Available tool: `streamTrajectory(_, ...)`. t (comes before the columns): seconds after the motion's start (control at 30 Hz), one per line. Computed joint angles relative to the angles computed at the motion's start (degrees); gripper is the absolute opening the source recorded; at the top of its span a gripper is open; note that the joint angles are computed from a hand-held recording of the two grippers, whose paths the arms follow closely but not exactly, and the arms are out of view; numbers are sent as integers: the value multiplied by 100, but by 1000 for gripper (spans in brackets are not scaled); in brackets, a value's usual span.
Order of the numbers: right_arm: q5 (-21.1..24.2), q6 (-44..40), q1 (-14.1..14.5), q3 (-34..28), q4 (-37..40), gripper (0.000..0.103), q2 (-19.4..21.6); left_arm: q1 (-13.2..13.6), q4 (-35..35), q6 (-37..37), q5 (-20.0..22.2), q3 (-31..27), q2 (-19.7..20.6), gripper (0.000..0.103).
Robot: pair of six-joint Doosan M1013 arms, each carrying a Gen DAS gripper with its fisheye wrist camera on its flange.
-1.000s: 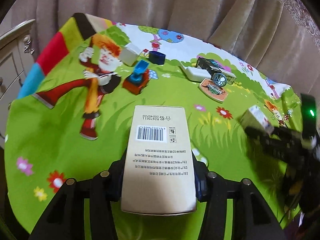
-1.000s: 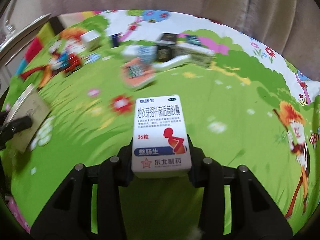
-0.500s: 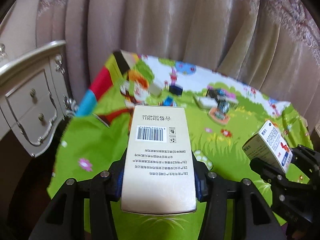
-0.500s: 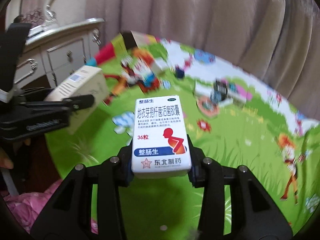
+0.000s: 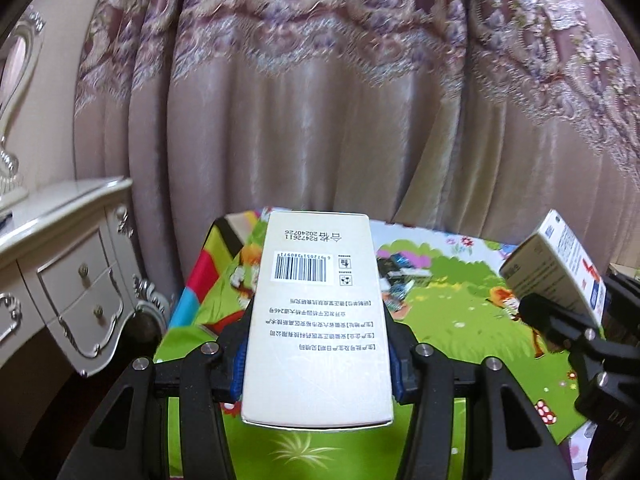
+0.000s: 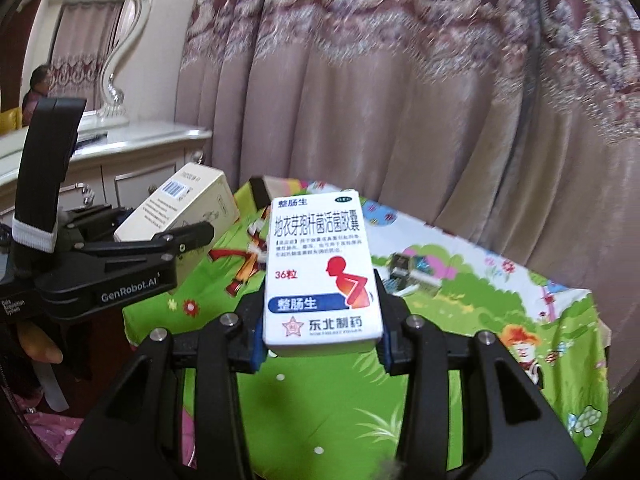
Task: Organize rigid objects
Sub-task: 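Carry both held boxes over to the white storage box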
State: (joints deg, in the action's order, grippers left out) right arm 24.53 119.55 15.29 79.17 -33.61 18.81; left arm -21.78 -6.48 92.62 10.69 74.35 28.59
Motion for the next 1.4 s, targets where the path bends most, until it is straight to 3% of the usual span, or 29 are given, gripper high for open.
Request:
streamTrajectory(0.23, 7, 1424, 7, 395, -1408, 46, -396, -134, -1722, 2001, -145, 188, -202, 52)
streamTrajectory(0.47, 159, 2816, -15, 863, -2661, 46, -863, -281, -4233, 4800, -228, 393, -404, 52)
streamTrajectory(0.73, 504, 3800, -51, 1275, -3492, 46, -1281, -462, -5892, 6830, -183, 538, -574, 52)
streamTrajectory(1.03, 889, 4274, -147, 1679, -3699, 46, -1617, -687, -6459, 7704, 366, 516, -631, 52)
streamTrajectory(1.23, 1277, 4505, -187, 1976, -3686, 46, -1877, -865, -6291, 7806, 884, 508, -629, 52)
streamTrajectory(1.4, 1673, 4706, -194, 2210, -3747, 46, -2113, -1025, -5830, 7482, 1370, 430, -580, 52)
